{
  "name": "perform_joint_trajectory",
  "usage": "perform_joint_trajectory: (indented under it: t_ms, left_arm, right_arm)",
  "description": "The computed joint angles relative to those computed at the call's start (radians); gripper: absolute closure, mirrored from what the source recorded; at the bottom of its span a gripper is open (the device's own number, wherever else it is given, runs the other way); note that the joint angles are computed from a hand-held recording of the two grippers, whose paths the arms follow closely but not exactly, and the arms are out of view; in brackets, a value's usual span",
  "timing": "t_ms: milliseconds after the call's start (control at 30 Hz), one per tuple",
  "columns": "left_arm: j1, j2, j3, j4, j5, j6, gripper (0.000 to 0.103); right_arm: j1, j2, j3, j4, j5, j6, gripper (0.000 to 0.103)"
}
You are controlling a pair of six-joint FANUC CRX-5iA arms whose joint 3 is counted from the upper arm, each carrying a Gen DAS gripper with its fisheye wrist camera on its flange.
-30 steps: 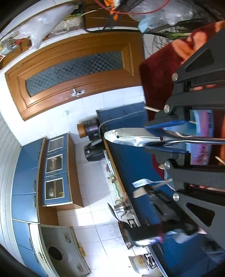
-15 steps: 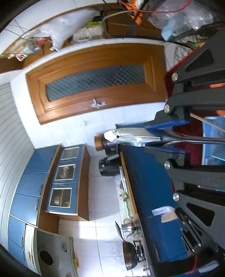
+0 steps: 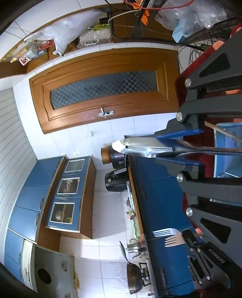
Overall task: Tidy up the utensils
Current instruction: 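Carry the beige utensil with the left tool over the caddy while the right tool carries the knife, then open the left tool to drop the beige utensil into the caddy while the right tool releases the knife, then move both open tools back down to the utensils on the blanket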
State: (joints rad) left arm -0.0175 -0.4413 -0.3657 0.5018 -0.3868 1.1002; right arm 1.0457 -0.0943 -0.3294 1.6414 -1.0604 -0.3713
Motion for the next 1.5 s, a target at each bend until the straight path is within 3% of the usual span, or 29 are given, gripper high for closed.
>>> perform_joint_trajectory:
  t_ms: [367, 433, 567, 767, 1067, 1500]
  left_arm:
    - [0.003, 0.006, 0.002, 0.03, -0.031, -0.023, 0.099]
    - [0.003, 0.008, 0.002, 0.041, -0.04, -0.032, 0.094]
    - [0.002, 0.007, 0.006, 0.037, -0.052, -0.024, 0.086]
    - [0.006, 0.001, 0.011, 0.063, -0.091, -0.049, 0.084]
    - [0.038, -0.049, 0.042, 0.021, -0.218, -0.024, 0.084]
    - [0.132, -0.161, 0.025, 0.012, -0.45, -0.037, 0.083]
  right_arm:
    - [0.019, -0.021, -0.01, -0.084, 0.047, 0.036, 0.08]
    - [0.02, -0.027, -0.014, -0.095, 0.058, 0.035, 0.079]
    - [0.016, -0.044, -0.026, -0.089, 0.087, 0.017, 0.064]
    - [0.034, -0.061, -0.033, -0.079, 0.082, 0.013, 0.064]
    - [0.111, -0.087, -0.018, -0.127, 0.029, 0.089, 0.061]
    - [0.28, -0.123, 0.036, -0.373, -0.099, 0.197, 0.06]
